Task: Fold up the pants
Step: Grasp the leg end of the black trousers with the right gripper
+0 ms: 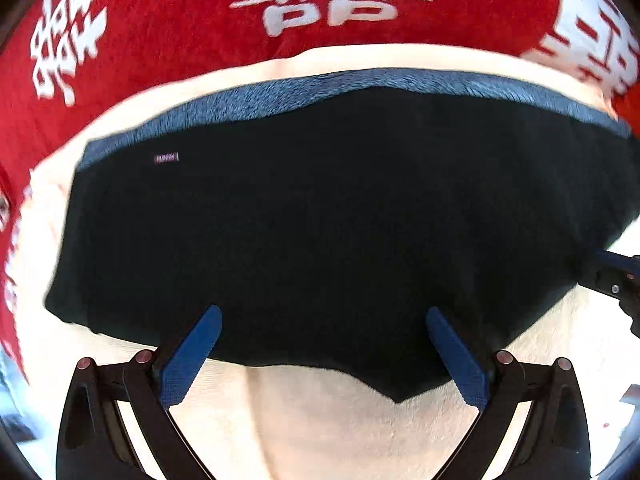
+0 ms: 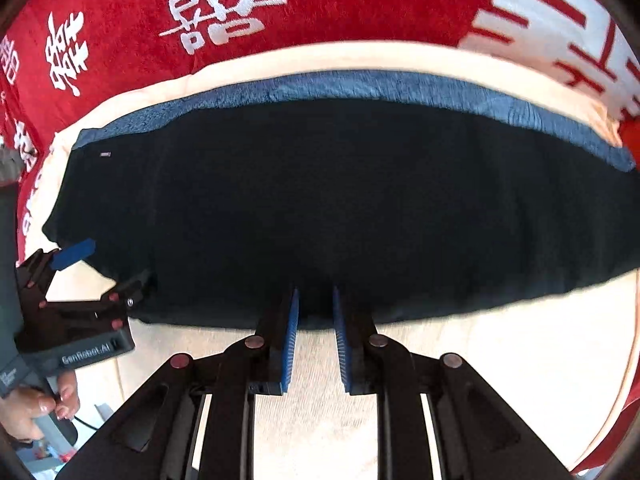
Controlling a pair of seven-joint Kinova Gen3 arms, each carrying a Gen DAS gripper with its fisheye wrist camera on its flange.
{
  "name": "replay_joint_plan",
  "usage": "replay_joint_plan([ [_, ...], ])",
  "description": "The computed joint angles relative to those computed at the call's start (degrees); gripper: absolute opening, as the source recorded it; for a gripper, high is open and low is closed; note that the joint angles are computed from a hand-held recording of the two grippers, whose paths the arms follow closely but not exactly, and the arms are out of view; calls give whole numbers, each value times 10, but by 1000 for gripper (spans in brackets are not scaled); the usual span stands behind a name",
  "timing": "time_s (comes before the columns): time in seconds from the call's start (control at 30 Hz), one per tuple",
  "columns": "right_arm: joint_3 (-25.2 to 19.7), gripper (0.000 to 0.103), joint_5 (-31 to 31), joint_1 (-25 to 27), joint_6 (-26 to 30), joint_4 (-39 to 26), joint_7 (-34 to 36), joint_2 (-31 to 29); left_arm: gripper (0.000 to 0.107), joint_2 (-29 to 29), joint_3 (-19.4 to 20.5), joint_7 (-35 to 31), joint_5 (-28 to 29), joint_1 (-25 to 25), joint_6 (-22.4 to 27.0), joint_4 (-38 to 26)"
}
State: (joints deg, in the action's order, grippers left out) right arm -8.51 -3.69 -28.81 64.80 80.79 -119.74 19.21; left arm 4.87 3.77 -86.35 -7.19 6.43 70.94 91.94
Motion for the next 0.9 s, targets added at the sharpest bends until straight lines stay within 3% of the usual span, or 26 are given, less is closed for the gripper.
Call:
replay_joint_plan([
  [0.07,-4,20,-34,15,-1,15,-6,-12,103,5,8,12,-24,14,22,-18],
  [0.17,-6,21,-68,36,-33,66,3,-49,103,13,7,32,-14,18,59,-47],
  [0.2,-6,24,-76,43,-37,80,6,-61,103,17,6,35,-7,16,72,-59],
  [0.27,-1,48,-95,61,-42,104,9,-80,103,29,10,56,-3,25,102,-83],
  [0.3,1,49,-100,67,-45,114,6,-87,103,33,16,65,-2,29,109,-90],
  [0.9,63,52,-228,210,-65,264,84,-185,103,125,50,156,-9,182,169,-227],
])
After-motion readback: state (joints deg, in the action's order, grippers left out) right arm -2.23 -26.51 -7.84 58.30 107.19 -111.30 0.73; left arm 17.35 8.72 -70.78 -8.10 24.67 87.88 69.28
